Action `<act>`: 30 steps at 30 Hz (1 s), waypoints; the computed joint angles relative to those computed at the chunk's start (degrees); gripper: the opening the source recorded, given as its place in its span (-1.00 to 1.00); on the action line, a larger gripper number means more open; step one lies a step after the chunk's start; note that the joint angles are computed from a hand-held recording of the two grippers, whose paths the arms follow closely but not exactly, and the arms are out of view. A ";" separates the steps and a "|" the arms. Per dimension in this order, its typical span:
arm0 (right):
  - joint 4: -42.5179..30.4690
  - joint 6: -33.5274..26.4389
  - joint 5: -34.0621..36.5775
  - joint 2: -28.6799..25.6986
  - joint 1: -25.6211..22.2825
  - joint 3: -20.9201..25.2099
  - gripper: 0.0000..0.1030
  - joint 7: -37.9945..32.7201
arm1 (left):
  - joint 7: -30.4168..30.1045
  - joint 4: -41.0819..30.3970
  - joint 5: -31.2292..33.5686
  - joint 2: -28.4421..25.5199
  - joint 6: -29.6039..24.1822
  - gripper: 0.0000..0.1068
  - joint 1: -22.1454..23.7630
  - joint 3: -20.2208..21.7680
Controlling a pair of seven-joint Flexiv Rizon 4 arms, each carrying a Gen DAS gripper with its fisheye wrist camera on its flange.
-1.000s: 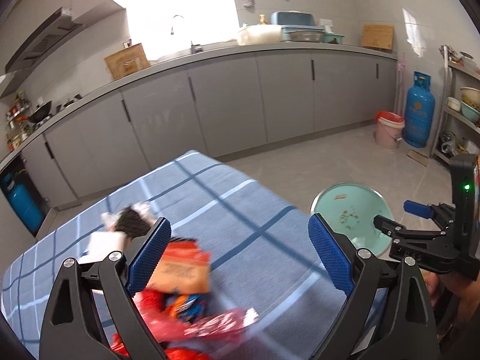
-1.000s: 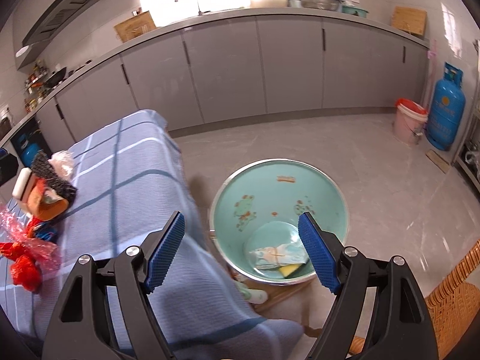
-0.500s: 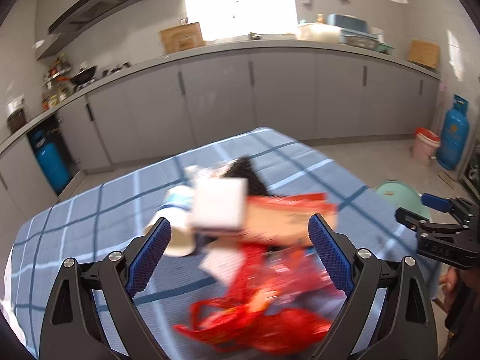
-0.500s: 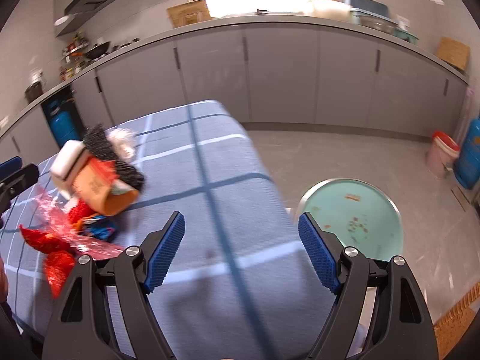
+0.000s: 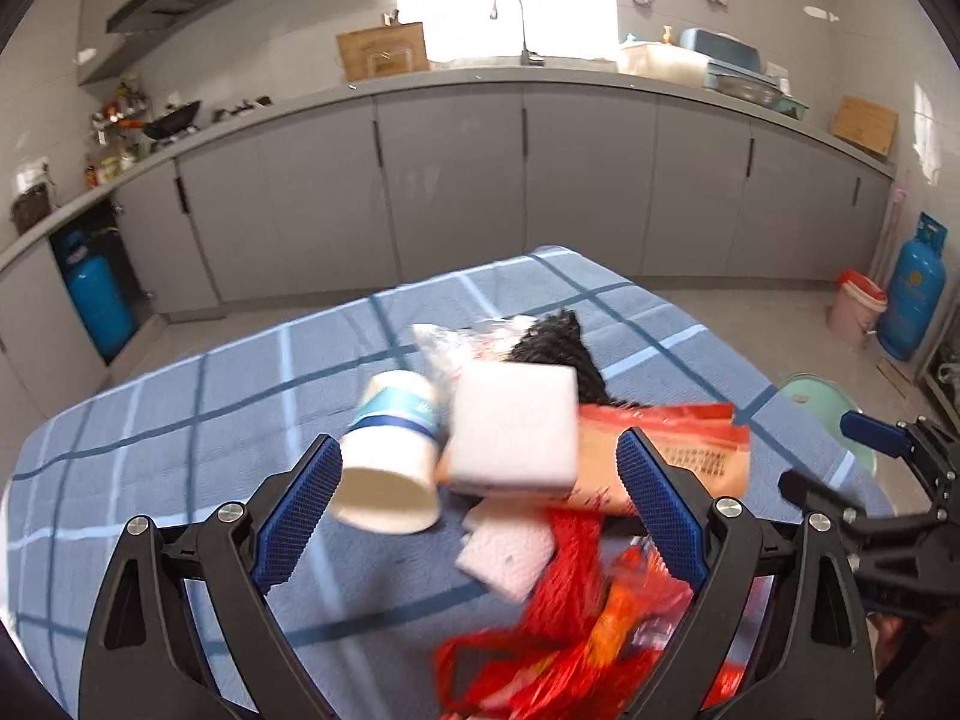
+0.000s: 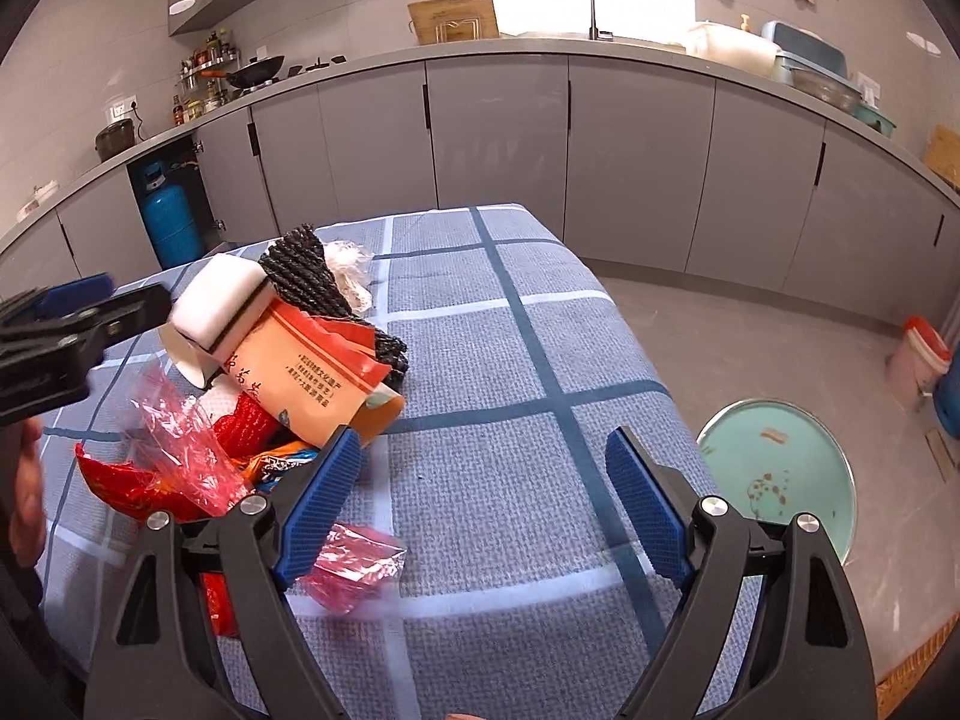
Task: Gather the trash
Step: 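Grasp the white foam block with the left tool while the right tool grasps the orange wrapper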
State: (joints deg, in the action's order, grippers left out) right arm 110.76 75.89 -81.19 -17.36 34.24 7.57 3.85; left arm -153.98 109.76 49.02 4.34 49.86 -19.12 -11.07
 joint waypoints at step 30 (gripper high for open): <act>-5.35 4.20 -4.45 -3.42 -0.25 -1.19 0.67 2.91 | -2.77 0.75 3.26 2.14 -1.91 -0.07 -0.41 0.17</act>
State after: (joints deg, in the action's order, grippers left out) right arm 105.41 80.10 -85.64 -20.78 33.99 6.38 6.77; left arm -156.75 110.52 52.28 6.48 47.95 -19.52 -10.90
